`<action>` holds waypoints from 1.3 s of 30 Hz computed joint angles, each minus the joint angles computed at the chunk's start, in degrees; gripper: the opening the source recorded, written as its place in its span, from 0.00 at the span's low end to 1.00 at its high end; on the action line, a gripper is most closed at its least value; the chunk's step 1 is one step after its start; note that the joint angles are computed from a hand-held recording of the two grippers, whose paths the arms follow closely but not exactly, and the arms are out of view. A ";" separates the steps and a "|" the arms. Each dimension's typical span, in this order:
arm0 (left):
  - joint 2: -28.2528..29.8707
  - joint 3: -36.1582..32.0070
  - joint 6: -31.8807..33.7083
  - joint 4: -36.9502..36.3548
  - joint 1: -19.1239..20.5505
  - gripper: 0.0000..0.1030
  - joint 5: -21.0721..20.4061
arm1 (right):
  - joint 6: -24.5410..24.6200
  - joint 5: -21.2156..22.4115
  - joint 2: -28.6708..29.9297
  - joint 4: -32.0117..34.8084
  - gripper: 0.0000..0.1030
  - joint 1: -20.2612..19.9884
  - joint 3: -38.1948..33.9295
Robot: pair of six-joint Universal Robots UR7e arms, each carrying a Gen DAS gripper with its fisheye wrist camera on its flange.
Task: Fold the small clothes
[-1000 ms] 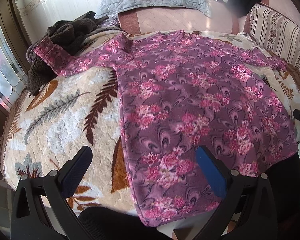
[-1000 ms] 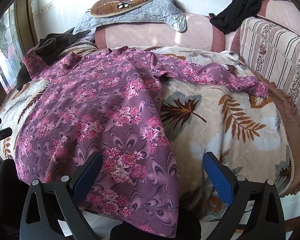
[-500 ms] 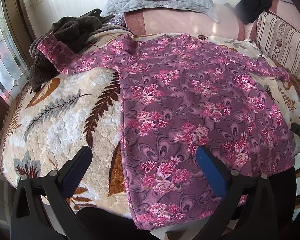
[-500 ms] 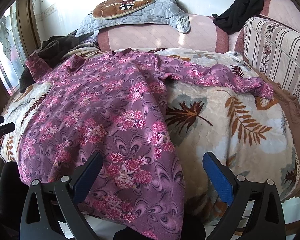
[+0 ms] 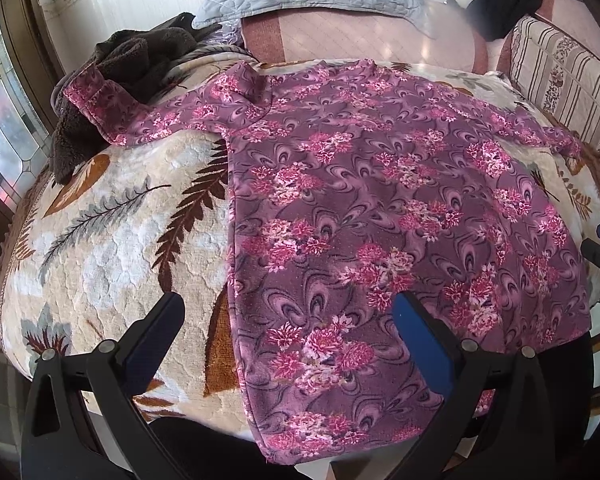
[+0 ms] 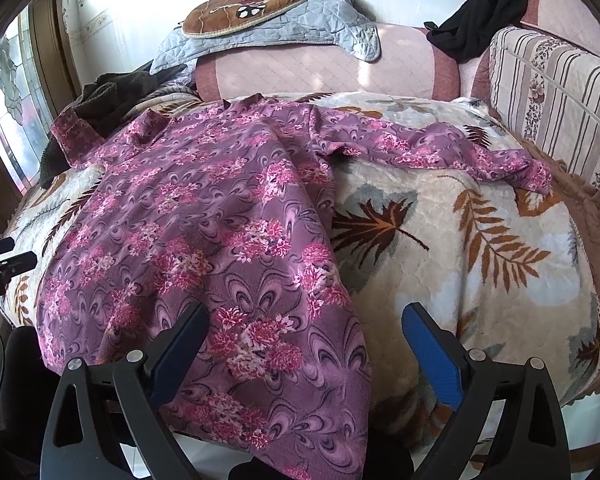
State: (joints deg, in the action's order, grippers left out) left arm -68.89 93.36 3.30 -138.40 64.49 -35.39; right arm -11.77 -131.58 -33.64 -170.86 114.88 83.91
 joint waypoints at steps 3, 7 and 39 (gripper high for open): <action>0.36 -0.30 -0.18 0.40 0.14 1.00 0.18 | 0.03 0.49 0.15 0.36 0.92 -0.14 -0.31; 0.81 -0.86 -0.34 1.00 0.38 1.00 0.27 | 0.31 1.04 0.35 0.85 0.92 -0.34 -0.81; 3.22 -10.55 -15.32 26.30 6.27 0.55 -13.06 | 11.58 4.23 -2.79 9.50 0.92 -5.06 0.14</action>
